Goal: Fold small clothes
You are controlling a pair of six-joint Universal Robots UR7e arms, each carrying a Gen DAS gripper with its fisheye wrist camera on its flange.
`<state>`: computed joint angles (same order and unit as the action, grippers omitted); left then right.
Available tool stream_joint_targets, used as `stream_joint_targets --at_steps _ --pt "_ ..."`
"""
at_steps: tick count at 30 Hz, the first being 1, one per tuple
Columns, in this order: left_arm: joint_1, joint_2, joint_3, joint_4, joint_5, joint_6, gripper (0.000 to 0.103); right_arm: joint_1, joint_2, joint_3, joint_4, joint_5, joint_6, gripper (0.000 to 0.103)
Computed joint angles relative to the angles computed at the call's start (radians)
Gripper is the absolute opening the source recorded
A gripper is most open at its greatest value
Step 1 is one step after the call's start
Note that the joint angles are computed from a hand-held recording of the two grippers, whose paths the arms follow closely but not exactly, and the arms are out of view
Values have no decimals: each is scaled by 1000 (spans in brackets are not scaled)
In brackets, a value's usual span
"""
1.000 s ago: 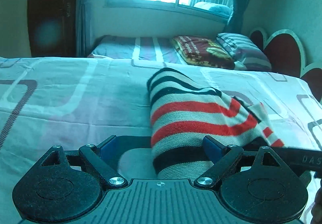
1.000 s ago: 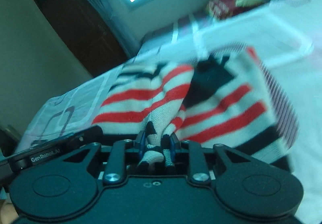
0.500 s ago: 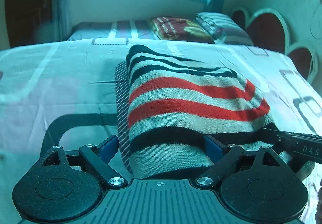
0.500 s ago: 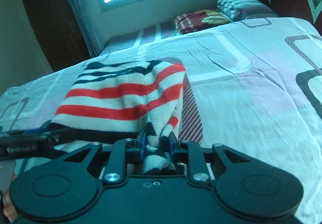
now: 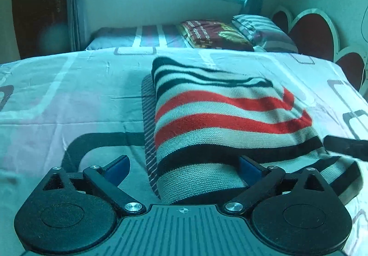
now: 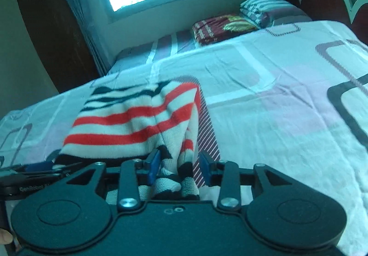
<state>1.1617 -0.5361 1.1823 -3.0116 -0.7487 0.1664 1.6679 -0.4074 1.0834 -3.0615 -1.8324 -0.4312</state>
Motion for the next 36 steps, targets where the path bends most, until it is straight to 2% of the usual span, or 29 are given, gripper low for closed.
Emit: stream_joint_targets --at_steps 5,8,11,13,15,17,19,22,27,33,36 --pt "-22 -30 72 -64 -7 23 99 20 -57 127 -98 40 -82 33" --pt "-25 -29 95 -22 14 21 99 26 -52 153 -102 -4 -98 29" --pt "-11 -38 112 11 -3 -27 99 5 -37 159 -52 -84 -54 27" --pt "-8 -39 113 25 -4 -47 101 -18 -49 191 -87 -41 -18 26" --pt "-15 -39 110 39 15 -46 101 -2 -58 184 -46 -81 10 26" --pt "-27 -51 119 58 24 -51 101 16 -66 179 -18 -117 2 28" --pt "-38 -70 138 53 17 -49 101 27 -92 198 -18 -111 31 36" --pt "-53 -86 147 33 12 -36 101 43 -117 204 -35 -95 15 36" --pt "-67 -60 65 47 23 -1 101 56 -65 68 23 -44 -41 36" --pt "-58 22 -133 108 60 20 101 56 62 -220 185 19 -56 35" --pt "-51 77 -258 157 74 30 101 57 148 -411 290 26 -88 35"
